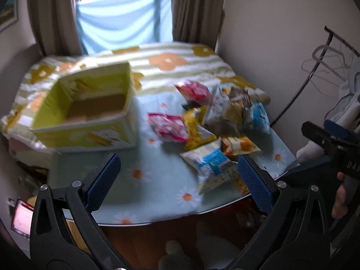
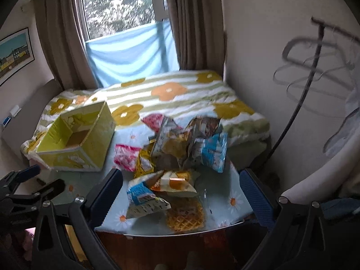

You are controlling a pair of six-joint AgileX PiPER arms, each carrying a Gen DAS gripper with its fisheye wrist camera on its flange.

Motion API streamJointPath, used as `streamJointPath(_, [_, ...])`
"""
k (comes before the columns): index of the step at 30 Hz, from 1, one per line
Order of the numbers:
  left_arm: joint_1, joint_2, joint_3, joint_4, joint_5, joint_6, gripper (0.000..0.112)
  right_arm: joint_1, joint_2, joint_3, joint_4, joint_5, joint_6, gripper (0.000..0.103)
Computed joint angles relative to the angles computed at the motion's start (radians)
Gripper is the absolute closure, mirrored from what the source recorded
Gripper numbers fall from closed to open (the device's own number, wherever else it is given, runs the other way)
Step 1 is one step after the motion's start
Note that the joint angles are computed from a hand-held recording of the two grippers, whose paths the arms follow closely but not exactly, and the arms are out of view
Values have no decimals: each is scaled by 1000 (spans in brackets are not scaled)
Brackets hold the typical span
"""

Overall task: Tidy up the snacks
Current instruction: 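Grasp the blue-white snack bag with the left tool while the right tool grasps the orange cake packet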

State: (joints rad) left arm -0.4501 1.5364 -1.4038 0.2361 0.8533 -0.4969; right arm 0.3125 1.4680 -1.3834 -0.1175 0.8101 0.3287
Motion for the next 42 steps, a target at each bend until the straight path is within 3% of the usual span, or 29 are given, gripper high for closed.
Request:
streamJointPath(3, [0, 108, -61, -72, 6, 1, 10, -86, 62, -8, 159, -3, -152, 0])
streamJointPath(8, [-14, 304, -191, -165, 53, -12, 10, -237, 264, -119, 429, 77, -413, 0])
streamJointPath(16, [-17, 495, -311, -210, 114, -110, 10, -290, 528, -301, 581, 245, -478, 0])
streamJointPath(25, [-2, 585, -380, -249, 140, -127, 11, -295, 649, -381, 648, 303, -451, 0])
streamJointPath(27, [1, 603, -391, -269, 141, -105, 14, -290, 664, -392, 658, 297, -441, 0])
streamJointPath(32, [17, 655, -422, -341, 133, -32, 36, -278, 707, -438, 655, 306, -407, 0])
streamJointPath(42, [81, 637, -355, -428, 76, 51, 60, -257, 714, -424, 624, 283, -356, 0])
